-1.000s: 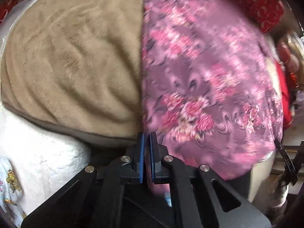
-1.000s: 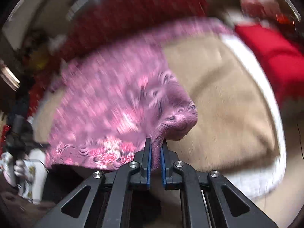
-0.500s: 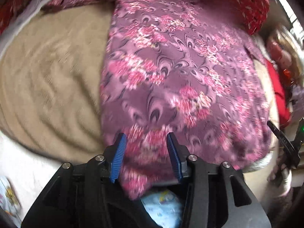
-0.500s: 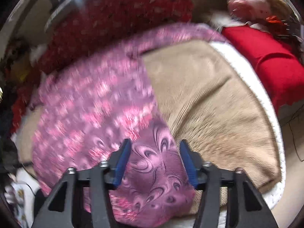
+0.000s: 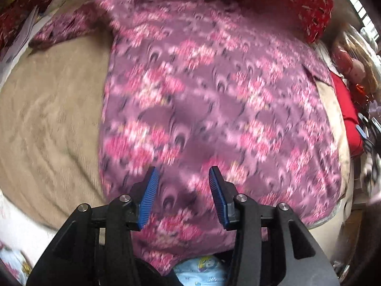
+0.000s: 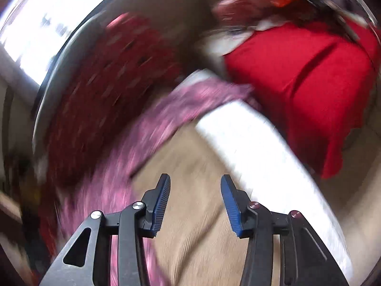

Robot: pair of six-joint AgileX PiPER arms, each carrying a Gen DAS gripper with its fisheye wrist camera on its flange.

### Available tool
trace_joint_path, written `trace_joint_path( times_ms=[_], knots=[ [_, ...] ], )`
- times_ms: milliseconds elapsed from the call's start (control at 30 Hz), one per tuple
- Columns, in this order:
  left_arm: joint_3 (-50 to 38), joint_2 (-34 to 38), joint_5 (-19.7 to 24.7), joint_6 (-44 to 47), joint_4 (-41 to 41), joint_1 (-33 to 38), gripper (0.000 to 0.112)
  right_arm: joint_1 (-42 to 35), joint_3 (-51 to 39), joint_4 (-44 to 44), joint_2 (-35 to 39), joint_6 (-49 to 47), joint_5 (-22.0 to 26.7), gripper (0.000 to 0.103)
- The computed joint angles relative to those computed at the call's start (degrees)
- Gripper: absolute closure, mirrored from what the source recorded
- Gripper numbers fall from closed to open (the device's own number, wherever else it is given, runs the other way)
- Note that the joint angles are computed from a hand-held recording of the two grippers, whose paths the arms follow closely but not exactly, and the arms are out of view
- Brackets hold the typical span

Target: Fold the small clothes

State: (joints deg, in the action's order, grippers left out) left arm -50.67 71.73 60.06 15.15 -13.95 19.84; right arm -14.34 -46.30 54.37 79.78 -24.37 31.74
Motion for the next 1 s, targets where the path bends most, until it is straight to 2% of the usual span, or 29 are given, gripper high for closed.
trace_joint_path(
  times_ms=[100,133,167,200,233,333,400,467,500,533,567,600,700,767,867,1000],
  knots=[
    [-2.87,4.86,-3.33,-2.13,0.47,-3.05,0.070,-3.05,-8.33,6.81,11.95,0.17,-0.73,0.051],
    [-1.54,4.54,-4.07,-3.38,0.92,-4.42,0.069,-3.43,-11.26,9.61,15.99,0.48,-1.07,0.049],
    [-1.56,4.55,-3.83,-2.89,0.77,-4.14,0.069,-4.75,-12.93,12.11,18.81,0.02,-0.36,0.044],
    [-2.28,5.15,-3.52,-2.65,0.78,-4.18,0.070,-4.75,-16.03,13.07,22.67,1.86,-0.86,0.043],
    [-2.71,4.91,-2.58,-2.30,0.74,-4.03,0.070,-3.62,-18.40,12.66,25.84,5.51,-2.86,0.043],
    [-6.99,9.09,-3.78,-2.91,0.90,-5.87,0.069,-2.85,-26.02,11.04,34.48,13.51,-4.89,0.042],
    [-10.20,12.14,-4.69,-3.31,0.48,-6.88,0.069,-2.86,-31.35,10.73,39.74,16.84,-4.29,0.036],
    [-13.30,15.10,-5.10,-3.19,-0.56,-7.56,0.069,-3.33,-35.65,11.60,43.46,17.91,-2.52,0.035],
    [-14.69,16.44,-5.56,-3.76,-0.29,-8.19,0.069,-3.32,-36.88,12.74,44.57,17.64,-2.29,0.038],
    [-16.27,17.90,-6.16,-4.76,0.38,-8.94,0.069,-3.06,-37.16,13.86,44.93,17.03,-3.17,0.045],
    [-17.81,19.36,-6.79,-5.62,0.81,-9.51,0.069,-2.68,-36.23,16.62,44.32,14.12,-4.93,0.078],
    [-18.50,20.12,-7.41,-5.74,0.85,-9.47,0.069,-2.64,-35.53,20.23,44.03,9.84,-5.89,0.093],
    [-21.54,23.66,-8.30,-8.18,2.42,-9.54,0.068,-0.93,-31.05,26.80,38.34,-0.54,-13.27,0.094],
    [-23.02,26.23,-7.18,-8.06,0.70,-8.29,0.068,1.32,-29.73,26.08,33.72,-4.83,-16.54,0.094],
    [-23.50,28.28,-6.78,-7.26,-1.99,-6.38,0.068,5.29,-31.05,17.84,28.80,-3.74,-13.95,0.094],
    [-23.43,27.92,-5.75,-4.43,-6.03,-3.83,0.067,14.11,-35.60,3.23,26.22,6.45,-9.61,0.093]
  ],
)
